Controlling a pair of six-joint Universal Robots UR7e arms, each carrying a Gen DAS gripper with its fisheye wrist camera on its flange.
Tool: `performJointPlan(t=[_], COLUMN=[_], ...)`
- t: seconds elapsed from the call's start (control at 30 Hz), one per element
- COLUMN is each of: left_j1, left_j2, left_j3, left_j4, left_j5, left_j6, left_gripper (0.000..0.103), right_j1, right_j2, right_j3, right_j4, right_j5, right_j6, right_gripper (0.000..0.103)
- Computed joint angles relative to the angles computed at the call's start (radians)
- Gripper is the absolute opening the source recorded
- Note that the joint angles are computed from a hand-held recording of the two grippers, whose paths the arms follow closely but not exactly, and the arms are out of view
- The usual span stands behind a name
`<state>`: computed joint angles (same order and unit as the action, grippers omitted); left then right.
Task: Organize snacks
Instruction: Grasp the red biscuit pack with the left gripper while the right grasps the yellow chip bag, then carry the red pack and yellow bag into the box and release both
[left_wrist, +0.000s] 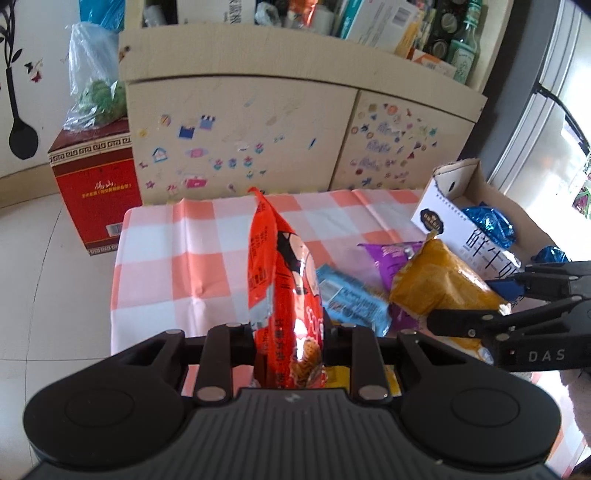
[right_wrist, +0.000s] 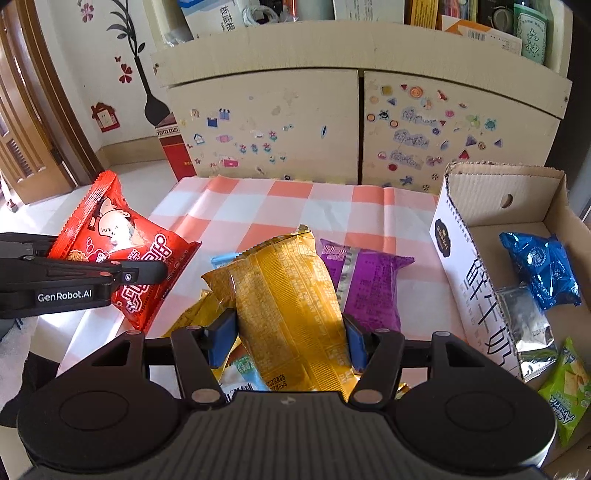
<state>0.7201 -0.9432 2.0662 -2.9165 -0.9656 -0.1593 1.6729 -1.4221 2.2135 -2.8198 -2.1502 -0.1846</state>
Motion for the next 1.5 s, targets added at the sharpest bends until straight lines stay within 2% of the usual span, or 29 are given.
performJointPlan(t=[0.7, 1.13, 1.27, 1.5], left_j1=[-0.057, -0.078, -0.078, -0.068], left_j2=[0.094, 0.155, 0.176, 0.190], left_j3=[-0.079, -0.133, -0.150, -0.161], left_j4=[-0.078, -0.114, -0.097, 0.014], left_j5=[-0.044, -0.131, -0.162, -0.117], left_j6=[0.007, -0.012, -0.033, -0.017], left_gripper=[0.025, 0.024, 0.023, 0.028], right_j1=[0.010, -0.005, -0.017, -0.025], right_j2=[-0.041, -0.128, -0.149, -0.182], right_j3=[-0.007, 0.000, 0.003, 0.019], right_j4=[-0.086, -0.129, -0.126, -0.110], right_j5=[-0.068, -0.100, -0.123, -0.126], right_j6=[0.017, 0.030, 0.058, 0.072], right_gripper=[0.066, 0.066, 0.066, 0.066])
